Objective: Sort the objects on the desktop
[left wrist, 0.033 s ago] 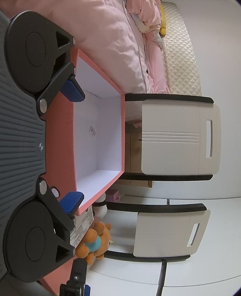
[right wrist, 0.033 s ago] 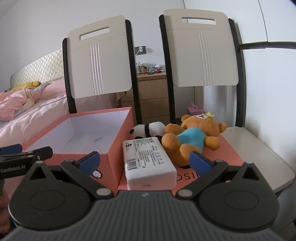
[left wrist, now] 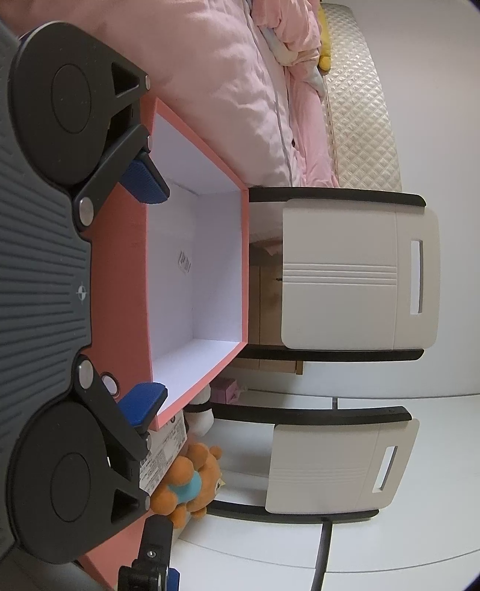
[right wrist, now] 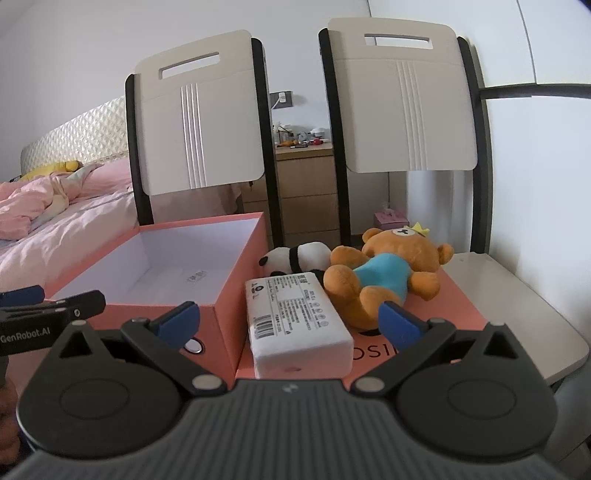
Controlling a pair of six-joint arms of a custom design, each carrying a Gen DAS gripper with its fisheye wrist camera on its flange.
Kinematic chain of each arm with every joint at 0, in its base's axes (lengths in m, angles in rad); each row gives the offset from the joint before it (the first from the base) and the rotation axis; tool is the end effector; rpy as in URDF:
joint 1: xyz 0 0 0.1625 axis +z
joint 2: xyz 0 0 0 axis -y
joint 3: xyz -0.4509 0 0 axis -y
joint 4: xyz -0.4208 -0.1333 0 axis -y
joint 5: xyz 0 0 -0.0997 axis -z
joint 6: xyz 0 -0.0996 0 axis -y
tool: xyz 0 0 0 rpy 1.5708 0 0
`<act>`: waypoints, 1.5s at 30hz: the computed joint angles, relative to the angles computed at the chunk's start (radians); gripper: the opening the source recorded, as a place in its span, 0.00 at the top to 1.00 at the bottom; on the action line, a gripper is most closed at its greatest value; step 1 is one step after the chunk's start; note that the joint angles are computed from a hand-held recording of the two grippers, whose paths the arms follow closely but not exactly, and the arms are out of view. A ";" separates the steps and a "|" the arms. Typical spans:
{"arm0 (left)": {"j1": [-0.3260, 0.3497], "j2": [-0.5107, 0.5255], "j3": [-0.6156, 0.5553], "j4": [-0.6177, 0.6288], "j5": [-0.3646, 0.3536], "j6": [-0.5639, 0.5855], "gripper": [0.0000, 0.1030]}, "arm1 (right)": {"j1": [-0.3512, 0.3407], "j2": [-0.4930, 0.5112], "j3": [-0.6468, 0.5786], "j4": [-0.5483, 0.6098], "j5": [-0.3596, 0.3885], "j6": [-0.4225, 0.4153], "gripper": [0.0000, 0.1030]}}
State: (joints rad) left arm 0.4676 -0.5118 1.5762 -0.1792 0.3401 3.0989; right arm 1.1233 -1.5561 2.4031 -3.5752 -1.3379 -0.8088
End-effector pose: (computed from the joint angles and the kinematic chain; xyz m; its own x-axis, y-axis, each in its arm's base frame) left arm -0.3806 -0.4467 -0.0735 -0.7120 0.0138 -0.7020 0.6612 0.3498 -0.6637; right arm -0.0383 -0.4409 0.3504 -0.7945 -0.1029 0.5985 -0.5808 0.4168 -0.6993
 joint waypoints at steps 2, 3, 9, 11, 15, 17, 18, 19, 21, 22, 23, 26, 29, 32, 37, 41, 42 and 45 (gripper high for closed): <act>-0.002 0.002 -0.001 0.002 -0.001 -0.007 0.00 | 0.006 0.001 0.002 -0.005 -0.013 -0.008 0.00; -0.003 -0.005 0.007 -0.005 0.003 -0.011 0.00 | 0.009 0.001 0.004 -0.008 -0.019 -0.011 0.00; -0.009 0.006 0.007 -0.045 -0.007 0.027 0.00 | -0.001 -0.015 0.001 0.020 0.000 -0.016 0.00; -0.010 0.002 0.010 -0.031 -0.005 0.016 0.00 | -0.005 -0.013 0.004 0.010 0.013 -0.021 0.00; -0.010 0.004 0.008 -0.029 -0.012 0.014 0.00 | -0.009 0.000 0.002 -0.008 0.020 -0.030 0.00; -0.011 0.005 0.007 -0.025 -0.014 0.009 0.00 | -0.009 0.004 0.001 -0.009 0.019 -0.027 0.00; -0.011 0.005 0.005 -0.022 -0.013 0.007 0.00 | -0.009 0.000 0.003 -0.007 0.022 -0.030 0.00; -0.006 0.001 0.007 -0.020 -0.007 0.007 0.00 | -0.009 -0.003 0.005 -0.005 0.026 -0.032 0.00; 0.003 -0.008 0.014 -0.033 0.004 0.022 0.00 | -0.011 -0.006 0.007 0.002 0.034 -0.038 0.00; 0.003 -0.006 0.012 -0.032 0.002 0.022 0.00 | -0.010 -0.006 0.006 0.003 0.032 -0.037 0.00; 0.003 -0.005 0.010 -0.031 0.001 0.021 0.00 | -0.010 -0.006 0.005 0.004 0.029 -0.035 0.00; 0.004 -0.004 0.008 -0.034 -0.002 0.026 0.00 | -0.008 -0.006 0.002 0.008 0.026 -0.032 0.00; 0.005 -0.012 0.017 -0.047 0.002 0.032 0.00 | -0.008 -0.005 0.004 0.007 0.025 -0.033 0.00; 0.007 -0.011 0.014 -0.050 0.005 0.038 0.00 | -0.007 -0.005 0.005 0.006 0.024 -0.035 0.00; 0.008 -0.011 0.014 -0.053 0.004 0.041 0.00 | -0.011 -0.008 0.005 0.007 0.025 -0.031 0.00; 0.004 -0.008 0.012 -0.050 0.000 0.039 0.00 | -0.011 -0.009 0.005 0.006 0.024 -0.029 0.00; 0.004 -0.008 0.013 -0.052 -0.001 0.040 0.00 | -0.010 -0.010 0.004 0.009 0.022 -0.028 0.00; 0.001 -0.005 0.012 -0.051 -0.004 0.038 0.00 | -0.010 -0.009 0.000 0.011 0.021 -0.025 0.00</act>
